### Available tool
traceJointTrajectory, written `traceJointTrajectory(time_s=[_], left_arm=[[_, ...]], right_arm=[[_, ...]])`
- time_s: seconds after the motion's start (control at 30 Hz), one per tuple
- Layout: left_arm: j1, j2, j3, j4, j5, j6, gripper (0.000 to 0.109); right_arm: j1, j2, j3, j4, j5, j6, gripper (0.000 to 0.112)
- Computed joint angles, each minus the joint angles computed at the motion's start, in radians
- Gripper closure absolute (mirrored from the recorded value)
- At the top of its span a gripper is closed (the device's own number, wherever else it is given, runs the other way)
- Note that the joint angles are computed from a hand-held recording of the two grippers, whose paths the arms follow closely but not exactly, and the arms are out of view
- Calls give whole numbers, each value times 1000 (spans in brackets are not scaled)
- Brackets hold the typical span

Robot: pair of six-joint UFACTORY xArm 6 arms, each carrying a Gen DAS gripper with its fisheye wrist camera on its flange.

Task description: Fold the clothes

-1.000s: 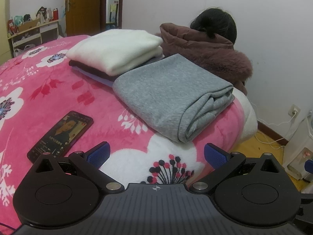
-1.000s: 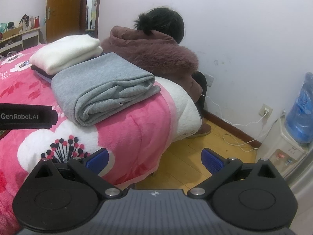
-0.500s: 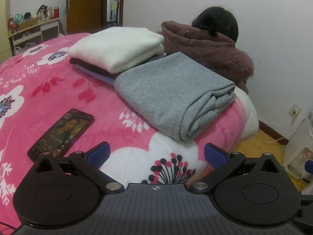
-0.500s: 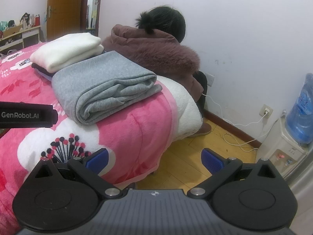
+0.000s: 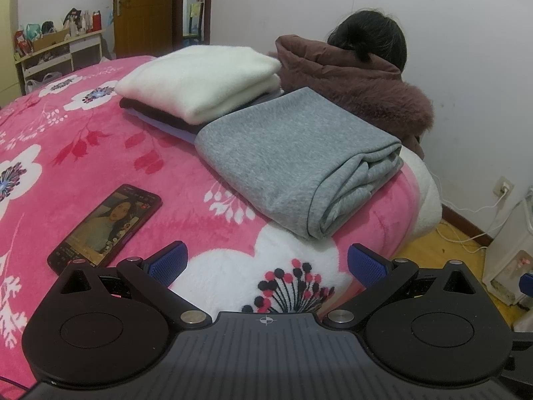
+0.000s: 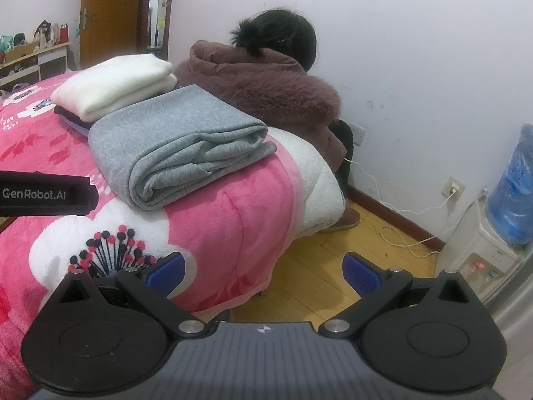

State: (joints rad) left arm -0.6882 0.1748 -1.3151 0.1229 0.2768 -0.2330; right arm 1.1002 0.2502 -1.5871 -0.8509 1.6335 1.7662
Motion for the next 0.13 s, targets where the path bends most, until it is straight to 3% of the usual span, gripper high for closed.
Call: traceJointTrajectory(time_s=[0.13], left_arm=[[1,-1,1,1,-2,0,6]], right_arm=[[1,1,0,0,2,3,9]])
